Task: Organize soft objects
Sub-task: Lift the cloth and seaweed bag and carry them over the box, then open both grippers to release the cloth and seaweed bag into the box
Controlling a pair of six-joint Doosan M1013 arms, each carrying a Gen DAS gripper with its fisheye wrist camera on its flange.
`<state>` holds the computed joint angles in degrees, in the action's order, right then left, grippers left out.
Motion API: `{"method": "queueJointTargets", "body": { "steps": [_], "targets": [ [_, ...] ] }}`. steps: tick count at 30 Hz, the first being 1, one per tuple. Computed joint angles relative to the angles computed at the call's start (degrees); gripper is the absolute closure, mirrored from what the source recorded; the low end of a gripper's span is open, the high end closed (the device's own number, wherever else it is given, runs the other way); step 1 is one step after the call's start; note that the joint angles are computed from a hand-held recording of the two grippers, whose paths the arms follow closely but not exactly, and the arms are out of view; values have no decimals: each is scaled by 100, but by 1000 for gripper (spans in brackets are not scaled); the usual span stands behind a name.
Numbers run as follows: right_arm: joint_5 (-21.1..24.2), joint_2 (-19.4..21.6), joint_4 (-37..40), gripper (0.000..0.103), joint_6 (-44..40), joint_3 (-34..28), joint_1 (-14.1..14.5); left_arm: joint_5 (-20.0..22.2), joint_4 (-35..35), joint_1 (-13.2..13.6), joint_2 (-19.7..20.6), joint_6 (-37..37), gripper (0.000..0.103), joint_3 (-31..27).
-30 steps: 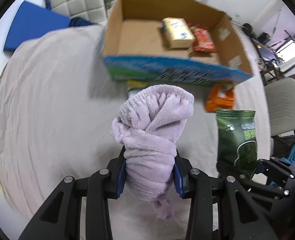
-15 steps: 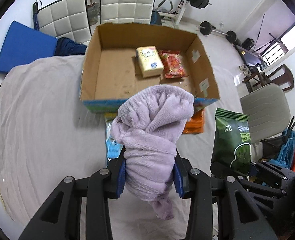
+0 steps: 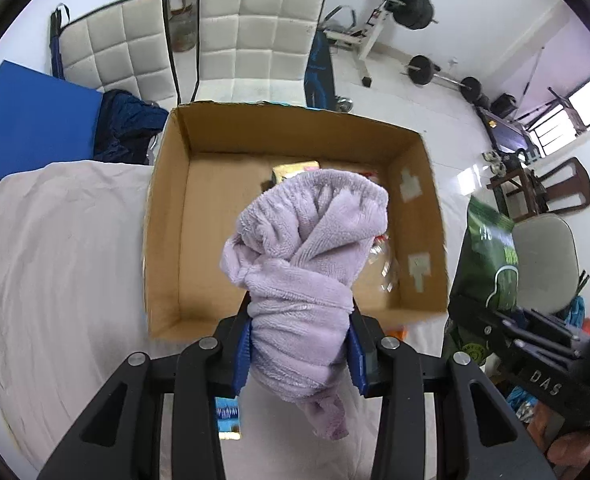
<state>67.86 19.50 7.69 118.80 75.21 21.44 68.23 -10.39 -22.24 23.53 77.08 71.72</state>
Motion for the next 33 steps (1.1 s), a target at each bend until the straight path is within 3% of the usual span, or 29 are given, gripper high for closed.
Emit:
{"method": "queueJointTargets", "body": {
  "steps": [9,18,25,30,33],
  "targets": [
    [495,882,-3,65,-141,-439,-164,932,286,157,1228,-237,67,-1164],
    [773,1194,-10,65,-88,-628,-179,1894,473,130,2215,-84,67,-2140],
    [947,1347,-10,64,-127,-714,-172,1739,-73,236,2274,-166,66,-2130],
    [1157,1481,97,63,-164,-799,-200,1969,86,212,2343,-99,65,-2259],
    [1345,1592,182,55,-200,-880,-207,2070,101,234,2342,-218,59,-2327]
  ]
}}
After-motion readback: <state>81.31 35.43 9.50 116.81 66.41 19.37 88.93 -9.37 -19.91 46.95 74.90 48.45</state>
